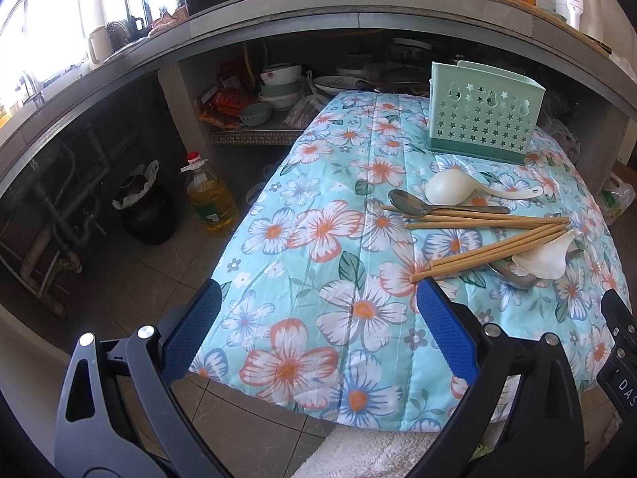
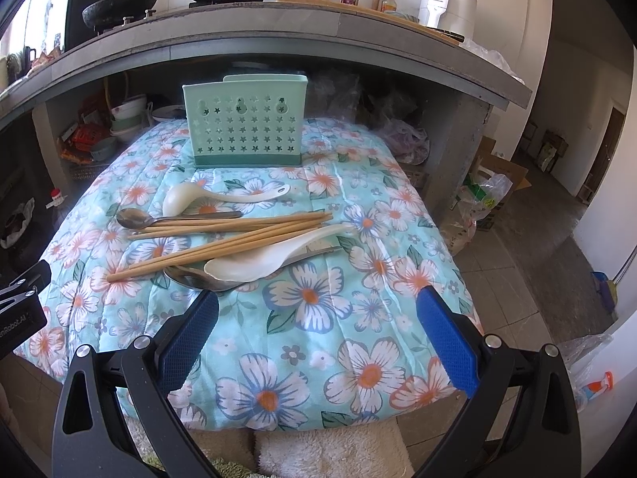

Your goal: Organize utensils

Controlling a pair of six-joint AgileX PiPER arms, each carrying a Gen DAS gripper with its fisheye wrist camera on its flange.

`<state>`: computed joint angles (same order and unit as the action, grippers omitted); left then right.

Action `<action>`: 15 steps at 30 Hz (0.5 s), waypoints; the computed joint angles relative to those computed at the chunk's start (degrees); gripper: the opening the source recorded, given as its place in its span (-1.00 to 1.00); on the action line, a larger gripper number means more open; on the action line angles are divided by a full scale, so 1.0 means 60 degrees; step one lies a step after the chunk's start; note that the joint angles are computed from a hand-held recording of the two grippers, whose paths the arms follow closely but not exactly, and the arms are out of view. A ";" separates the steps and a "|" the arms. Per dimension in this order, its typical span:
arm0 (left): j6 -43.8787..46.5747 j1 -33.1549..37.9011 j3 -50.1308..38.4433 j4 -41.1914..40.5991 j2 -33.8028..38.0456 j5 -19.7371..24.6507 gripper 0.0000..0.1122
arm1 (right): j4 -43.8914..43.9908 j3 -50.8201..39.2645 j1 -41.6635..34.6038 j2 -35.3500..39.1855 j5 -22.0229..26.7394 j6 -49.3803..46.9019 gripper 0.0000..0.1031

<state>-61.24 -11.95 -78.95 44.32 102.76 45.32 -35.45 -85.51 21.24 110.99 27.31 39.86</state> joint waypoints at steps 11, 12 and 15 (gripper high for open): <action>-0.0091 0.0022 0.0116 0.0078 -0.0003 -0.0101 0.68 | -0.0061 -0.0029 0.0019 0.0008 0.0041 0.0055 0.88; -0.0081 0.0026 0.0100 0.0058 0.0002 -0.0095 0.68 | -0.0053 -0.0029 0.0013 0.0008 0.0030 0.0047 0.88; -0.0079 0.0027 0.0096 0.0050 0.0004 -0.0091 0.68 | -0.0093 -0.0020 0.0003 0.0013 -0.0012 0.0063 0.88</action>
